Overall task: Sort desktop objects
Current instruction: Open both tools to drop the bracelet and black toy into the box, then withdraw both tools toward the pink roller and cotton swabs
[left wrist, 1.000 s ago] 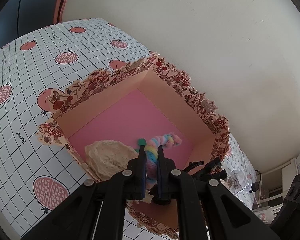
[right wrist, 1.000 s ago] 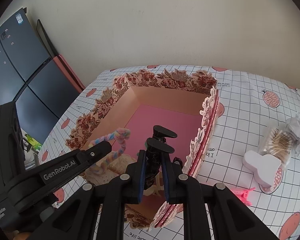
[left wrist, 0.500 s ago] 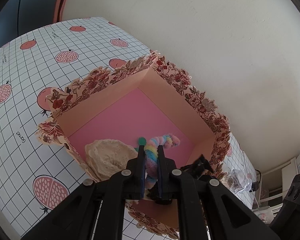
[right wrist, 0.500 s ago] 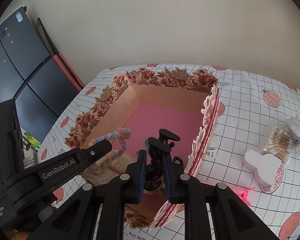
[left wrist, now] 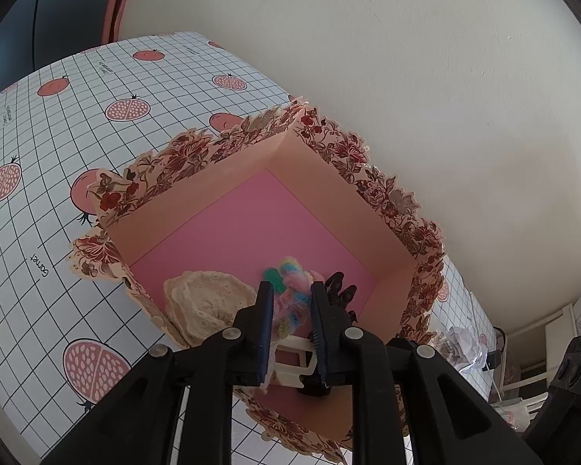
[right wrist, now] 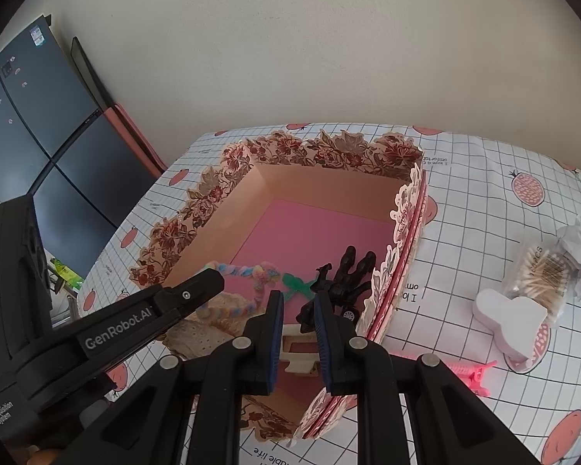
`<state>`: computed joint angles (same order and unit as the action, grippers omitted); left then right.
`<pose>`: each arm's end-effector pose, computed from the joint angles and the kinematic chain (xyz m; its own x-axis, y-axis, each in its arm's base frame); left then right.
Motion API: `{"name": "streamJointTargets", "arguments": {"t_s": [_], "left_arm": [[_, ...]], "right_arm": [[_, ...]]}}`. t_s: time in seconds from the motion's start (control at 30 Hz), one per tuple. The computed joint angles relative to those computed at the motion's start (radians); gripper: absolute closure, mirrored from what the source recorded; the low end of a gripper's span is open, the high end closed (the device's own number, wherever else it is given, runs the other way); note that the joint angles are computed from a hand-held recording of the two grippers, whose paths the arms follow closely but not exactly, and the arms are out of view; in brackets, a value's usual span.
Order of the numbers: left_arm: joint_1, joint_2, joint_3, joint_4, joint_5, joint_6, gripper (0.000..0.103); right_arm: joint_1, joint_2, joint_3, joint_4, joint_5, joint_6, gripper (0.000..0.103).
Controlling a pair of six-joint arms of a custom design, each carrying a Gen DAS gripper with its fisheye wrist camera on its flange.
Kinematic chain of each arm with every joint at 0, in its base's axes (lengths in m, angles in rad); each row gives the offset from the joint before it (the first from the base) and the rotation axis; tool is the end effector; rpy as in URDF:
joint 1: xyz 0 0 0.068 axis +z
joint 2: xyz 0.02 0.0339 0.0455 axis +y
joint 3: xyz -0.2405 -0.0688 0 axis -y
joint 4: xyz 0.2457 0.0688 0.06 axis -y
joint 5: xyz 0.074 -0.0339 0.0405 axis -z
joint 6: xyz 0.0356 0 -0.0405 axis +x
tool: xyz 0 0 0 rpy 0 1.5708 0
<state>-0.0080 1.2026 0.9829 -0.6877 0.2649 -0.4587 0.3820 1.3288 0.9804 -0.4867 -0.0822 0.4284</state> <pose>0.2530 -0.0113 0.2575 -0.7812 -0.4211 -0.4608 -0.1974 0.8670 -0.4576 0.2655 0.1098 0.2383 -0.8013 0.1242 -0.5852 -0.0987 0.9373 0.3342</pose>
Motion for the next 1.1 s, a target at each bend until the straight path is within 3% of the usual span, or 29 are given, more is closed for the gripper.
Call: {"name": "streamJointTargets", "arguments": {"t_s": [0.13, 0.4, 0.7, 0.77, 1.1], "left_arm": [[0.000, -0.004, -0.003, 0.003, 0.009, -0.005, 0.073], [-0.011, -0.021, 0.003, -0.004, 0.005, 0.007, 0.062], [-0.060, -0.077, 0.030, -0.015, -0.093, 0.028, 0.038], [-0.071, -0.092, 0.031, -0.014, -0.108, 0.024, 0.029], [-0.162, -0.158, 0.035, -0.010, -0.199, 0.018, 0.020]], "right_arm": [[0.003, -0.005, 0.002, -0.002, -0.001, 0.003, 0.084], [-0.004, -0.036, 0.011, -0.016, -0.007, -0.003, 0.084], [-0.070, -0.115, 0.024, -0.077, -0.026, -0.014, 0.083], [-0.090, -0.134, 0.024, -0.089, -0.034, -0.018, 0.077], [-0.270, -0.239, 0.023, -0.157, -0.116, -0.061, 0.054]]}}
